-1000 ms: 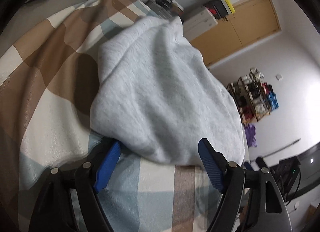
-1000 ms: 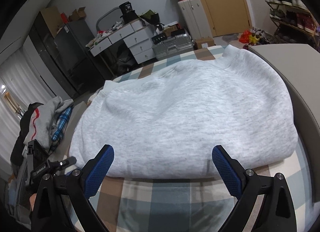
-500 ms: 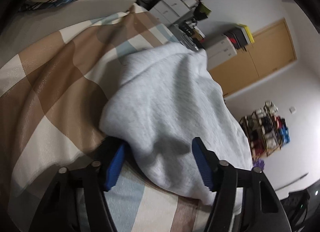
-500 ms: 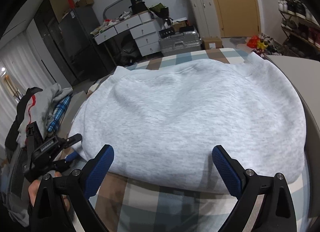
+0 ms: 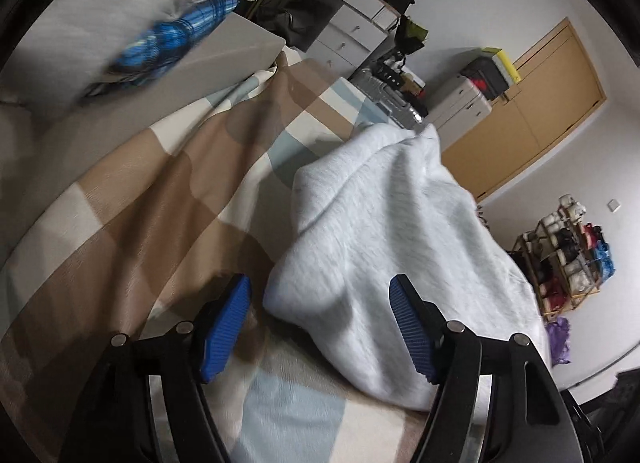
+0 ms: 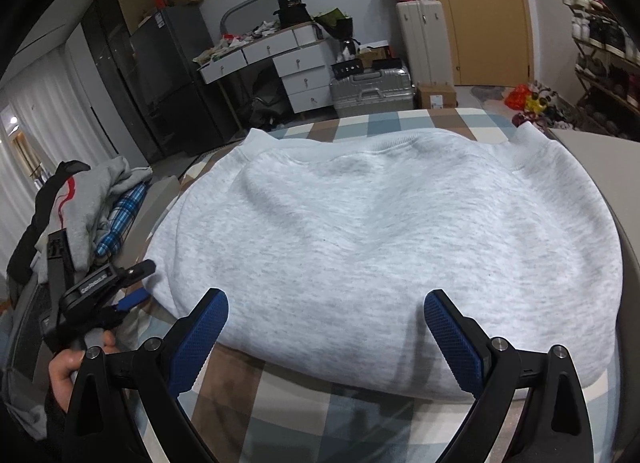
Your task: Fold large clothes
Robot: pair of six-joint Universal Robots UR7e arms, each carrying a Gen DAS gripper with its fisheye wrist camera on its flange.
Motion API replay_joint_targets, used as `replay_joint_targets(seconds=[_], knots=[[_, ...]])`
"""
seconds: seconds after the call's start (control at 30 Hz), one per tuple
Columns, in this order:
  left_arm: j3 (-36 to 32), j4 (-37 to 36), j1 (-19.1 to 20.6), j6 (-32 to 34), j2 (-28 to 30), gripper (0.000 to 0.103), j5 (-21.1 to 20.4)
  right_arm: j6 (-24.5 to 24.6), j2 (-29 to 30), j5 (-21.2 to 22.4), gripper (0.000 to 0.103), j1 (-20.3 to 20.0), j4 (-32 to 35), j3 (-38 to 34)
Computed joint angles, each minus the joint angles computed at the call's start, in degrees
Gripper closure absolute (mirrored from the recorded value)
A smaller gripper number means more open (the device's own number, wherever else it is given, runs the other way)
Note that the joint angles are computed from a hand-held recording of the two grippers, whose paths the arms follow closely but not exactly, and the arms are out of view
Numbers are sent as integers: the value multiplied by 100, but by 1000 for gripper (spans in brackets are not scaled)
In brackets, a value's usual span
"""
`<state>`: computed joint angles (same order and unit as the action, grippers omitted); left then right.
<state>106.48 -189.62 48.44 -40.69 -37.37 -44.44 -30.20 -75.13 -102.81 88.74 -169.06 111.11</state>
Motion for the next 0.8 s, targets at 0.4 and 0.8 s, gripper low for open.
replay_joint_targets(seconds=[0.4, 0.8], knots=[[-599, 124, -28, 1013, 347, 95, 436, 40, 57, -55, 3, -18, -20, -56], [839, -856, -555, 1062, -377, 99, 621, -209, 917, -762, 39, 364, -655, -751]])
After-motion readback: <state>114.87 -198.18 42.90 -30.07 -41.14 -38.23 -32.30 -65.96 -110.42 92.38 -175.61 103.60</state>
